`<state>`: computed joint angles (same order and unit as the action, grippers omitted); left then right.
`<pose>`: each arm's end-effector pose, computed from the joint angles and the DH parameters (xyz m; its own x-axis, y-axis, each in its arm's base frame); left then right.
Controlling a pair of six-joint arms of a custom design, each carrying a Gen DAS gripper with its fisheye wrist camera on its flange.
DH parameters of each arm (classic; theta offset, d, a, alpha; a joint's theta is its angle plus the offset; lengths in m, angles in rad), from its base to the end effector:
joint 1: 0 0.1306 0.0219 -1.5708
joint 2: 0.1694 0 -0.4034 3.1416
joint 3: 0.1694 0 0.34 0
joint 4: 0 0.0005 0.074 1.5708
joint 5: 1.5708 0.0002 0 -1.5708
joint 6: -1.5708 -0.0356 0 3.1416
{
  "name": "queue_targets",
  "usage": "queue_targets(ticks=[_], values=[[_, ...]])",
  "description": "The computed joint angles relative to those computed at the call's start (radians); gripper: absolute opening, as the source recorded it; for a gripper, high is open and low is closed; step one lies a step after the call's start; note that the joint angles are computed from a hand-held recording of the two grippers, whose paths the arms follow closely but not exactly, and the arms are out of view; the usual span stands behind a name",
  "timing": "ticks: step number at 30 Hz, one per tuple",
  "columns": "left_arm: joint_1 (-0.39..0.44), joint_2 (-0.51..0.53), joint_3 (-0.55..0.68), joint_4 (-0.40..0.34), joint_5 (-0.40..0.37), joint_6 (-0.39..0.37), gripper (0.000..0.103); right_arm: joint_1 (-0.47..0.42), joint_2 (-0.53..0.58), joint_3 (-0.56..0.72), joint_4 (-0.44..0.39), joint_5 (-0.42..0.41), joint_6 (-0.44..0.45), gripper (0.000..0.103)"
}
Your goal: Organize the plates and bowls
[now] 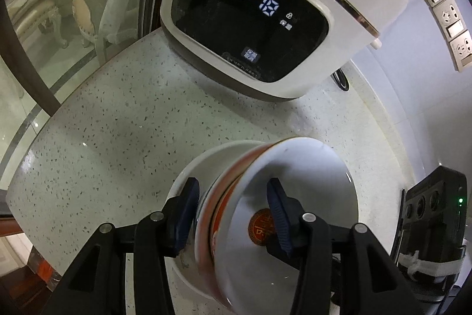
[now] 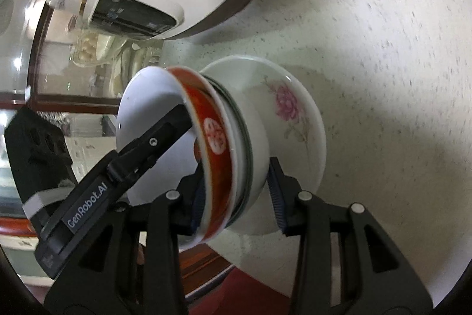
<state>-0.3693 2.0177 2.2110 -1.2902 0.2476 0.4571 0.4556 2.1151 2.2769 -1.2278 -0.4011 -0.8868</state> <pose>0.5917 -0.2389 0.4284 -0.9451 -0.0930 -0.3133 0.0414 0.9168 -0.3971 0.5985 0.3082 0.3968 -0.9420 0.3330 -0.0407 0.2461 0.7684 0.5908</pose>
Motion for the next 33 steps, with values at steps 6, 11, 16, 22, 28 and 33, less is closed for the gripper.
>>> queue_targets(ticks=[6, 11, 16, 22, 28, 33], values=[[-0.003, 0.011, 0.028, -0.005, -0.018, 0.01, 0.052, 0.013, 0.053, 0.127, -0.089, 0.064, 0.074, 0.058], [-0.008, 0.009, 0.043, -0.004, -0.06, -0.004, 0.062, 0.023, 0.056, 0.164, -0.121, 0.129, 0.101, 0.068], [-0.009, -0.001, 0.027, 0.015, -0.079, -0.029, 0.065, 0.023, 0.035, 0.12, -0.096, 0.133, 0.101, 0.068], [-0.001, -0.037, -0.039, 0.092, -0.077, -0.044, 0.083, 0.023, -0.01, 0.04, -0.042, 0.144, 0.073, 0.07], [0.011, -0.062, -0.084, 0.137, -0.065, -0.058, 0.087, 0.032, -0.054, -0.041, 0.022, 0.174, 0.024, 0.075], [0.018, -0.09, -0.133, 0.196, -0.055, -0.071, 0.088, 0.044, -0.088, -0.095, 0.067, 0.197, 0.005, 0.077]])
